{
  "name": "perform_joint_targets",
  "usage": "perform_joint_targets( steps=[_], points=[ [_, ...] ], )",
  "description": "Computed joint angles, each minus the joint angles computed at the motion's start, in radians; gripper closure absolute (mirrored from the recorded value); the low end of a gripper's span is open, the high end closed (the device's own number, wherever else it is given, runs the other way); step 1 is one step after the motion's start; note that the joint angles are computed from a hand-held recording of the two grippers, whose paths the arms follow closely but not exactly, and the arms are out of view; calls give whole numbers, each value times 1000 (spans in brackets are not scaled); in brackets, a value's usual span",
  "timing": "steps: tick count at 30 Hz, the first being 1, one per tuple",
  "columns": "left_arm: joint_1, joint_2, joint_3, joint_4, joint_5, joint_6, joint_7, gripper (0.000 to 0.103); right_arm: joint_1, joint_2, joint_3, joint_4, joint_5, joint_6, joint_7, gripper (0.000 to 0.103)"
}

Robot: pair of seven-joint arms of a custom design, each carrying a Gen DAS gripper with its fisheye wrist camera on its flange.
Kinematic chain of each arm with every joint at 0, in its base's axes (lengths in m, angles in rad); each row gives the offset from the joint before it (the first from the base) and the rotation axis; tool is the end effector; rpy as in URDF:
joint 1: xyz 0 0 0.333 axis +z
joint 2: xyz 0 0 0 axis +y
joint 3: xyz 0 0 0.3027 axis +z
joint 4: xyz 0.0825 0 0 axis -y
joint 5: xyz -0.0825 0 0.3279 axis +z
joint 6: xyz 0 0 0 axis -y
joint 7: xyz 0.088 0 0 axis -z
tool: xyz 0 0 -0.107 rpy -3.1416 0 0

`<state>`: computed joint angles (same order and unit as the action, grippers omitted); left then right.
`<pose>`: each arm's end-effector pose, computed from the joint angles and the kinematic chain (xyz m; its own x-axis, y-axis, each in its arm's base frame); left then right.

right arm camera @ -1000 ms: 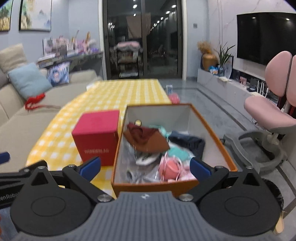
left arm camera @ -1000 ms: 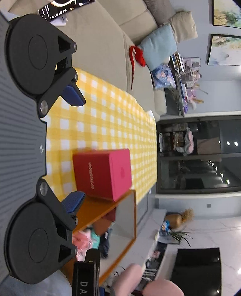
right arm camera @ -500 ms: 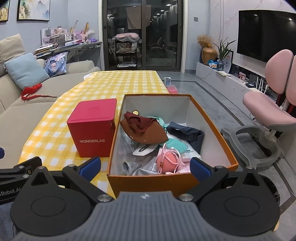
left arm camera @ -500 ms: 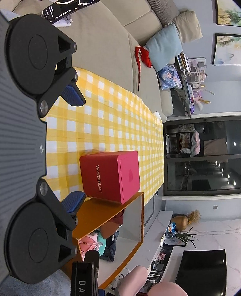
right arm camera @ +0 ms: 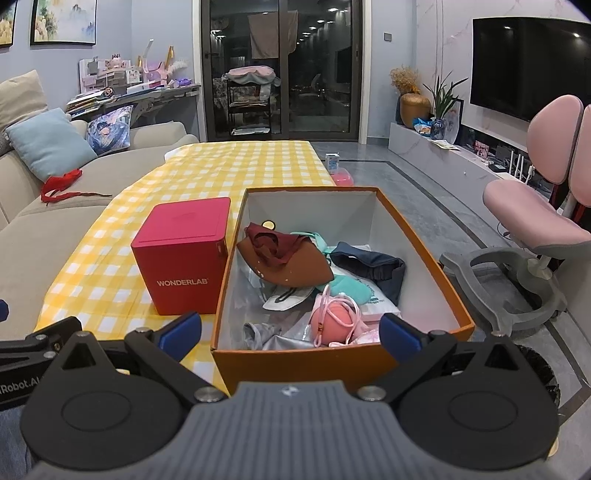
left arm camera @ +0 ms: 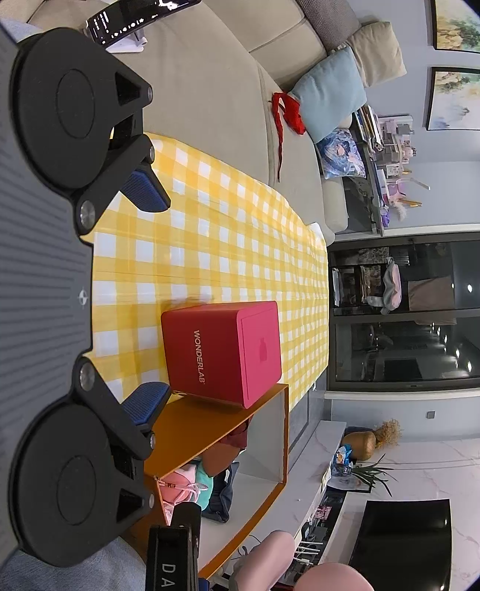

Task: Organize soft objects

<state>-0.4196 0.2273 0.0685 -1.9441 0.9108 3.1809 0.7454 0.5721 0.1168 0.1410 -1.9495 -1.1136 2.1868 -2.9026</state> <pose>0.5211 -0.2719 0.4794 -0.4116 -0.9087 -0.0697 -0.4734 0.2785 -0.8357 0.4426 0.3361 0.4631 -0.4332 -0.9006 -0.0354 -0.5317 0.2871 -0.7968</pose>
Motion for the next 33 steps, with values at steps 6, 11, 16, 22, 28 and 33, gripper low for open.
perform_joint_targets(
  steps=[6, 11, 16, 22, 28, 33],
  points=[
    [5, 0, -5, -1, -2, 3, 4, 0, 0, -2, 0, 0, 2, -1, 1, 3],
    [-1, -2, 0, -2, 1, 2, -1, 0, 1, 0, 1, 3, 9, -5, 3, 3],
    [-2, -2, 1, -1, 6, -1, -5, 0, 2, 1, 0, 5, 10, -6, 6, 3],
    [2, -3, -5, 0, 11, -2, -11, 0, 3, 3, 0, 5, 6, -6, 9, 3],
    [10, -2, -12, 0, 9, -2, -7, 0, 3, 2, 0, 5, 6, -6, 11, 3],
    [8, -2, -10, -1, 6, -2, -5, 0, 3, 2, 0, 6, 5, -7, 11, 3]
  ],
)
